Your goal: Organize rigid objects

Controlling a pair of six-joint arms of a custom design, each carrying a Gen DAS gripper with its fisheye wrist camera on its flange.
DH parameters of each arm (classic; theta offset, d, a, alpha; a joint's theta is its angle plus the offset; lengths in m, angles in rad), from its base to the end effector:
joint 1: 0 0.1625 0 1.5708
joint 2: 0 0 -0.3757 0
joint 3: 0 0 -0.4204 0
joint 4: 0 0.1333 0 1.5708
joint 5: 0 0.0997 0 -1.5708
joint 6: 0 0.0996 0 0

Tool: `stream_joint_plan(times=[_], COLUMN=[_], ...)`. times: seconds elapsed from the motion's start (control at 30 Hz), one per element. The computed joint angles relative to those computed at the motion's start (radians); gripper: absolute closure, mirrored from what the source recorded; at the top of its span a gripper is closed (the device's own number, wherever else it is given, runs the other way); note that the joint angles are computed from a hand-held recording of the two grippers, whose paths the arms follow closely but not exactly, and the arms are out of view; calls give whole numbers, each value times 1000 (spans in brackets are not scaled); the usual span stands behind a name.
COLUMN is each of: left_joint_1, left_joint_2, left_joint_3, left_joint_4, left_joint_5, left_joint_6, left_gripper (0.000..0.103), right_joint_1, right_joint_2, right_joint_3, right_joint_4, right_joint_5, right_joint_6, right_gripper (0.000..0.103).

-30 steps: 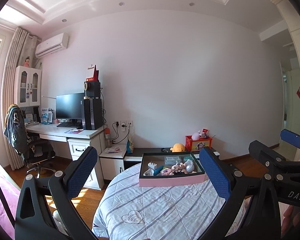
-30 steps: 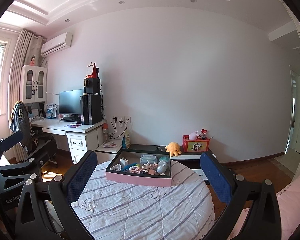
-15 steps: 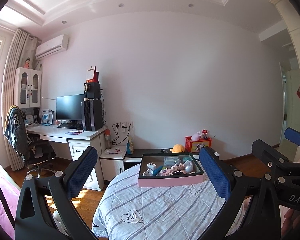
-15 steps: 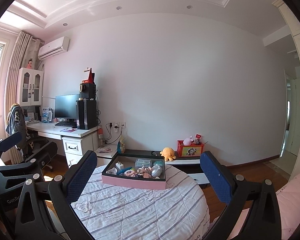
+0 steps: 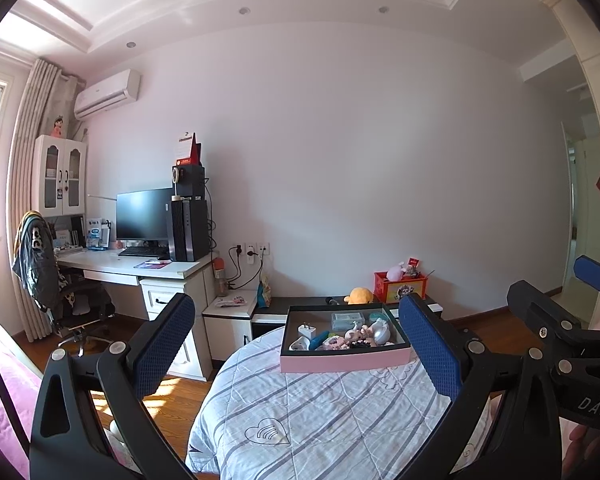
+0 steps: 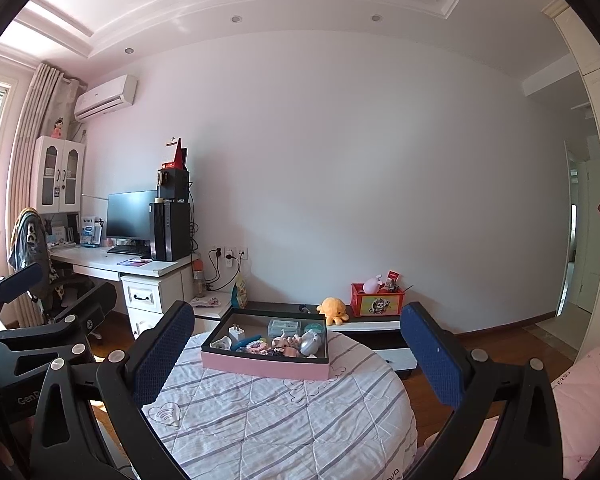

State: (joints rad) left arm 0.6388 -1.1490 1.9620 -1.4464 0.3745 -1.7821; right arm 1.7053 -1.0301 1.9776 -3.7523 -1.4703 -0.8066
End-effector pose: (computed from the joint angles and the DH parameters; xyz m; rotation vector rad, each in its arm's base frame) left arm -0.2917 -0.4981 0.1411 0.3355 1.5437 -1.6823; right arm 0.2178 -0.5409 0.2046 1.1343 -2.0459 1.6044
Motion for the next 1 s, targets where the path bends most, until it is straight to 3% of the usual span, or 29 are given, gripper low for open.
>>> stream_joint_plan(times=[1.0], left_joint_1=[-2], left_joint_2=[1], left_joint_3=[4], left_joint_4=[-14], left_joint_5=[3], left_joint_6=[13], left_gripper=[0], right_joint_1=[-4], right_joint_2=[-4], right_joint_3=[-1], right_joint_4=[12], right_joint_5=[6], right_joint_6=[-3], right_gripper=[0])
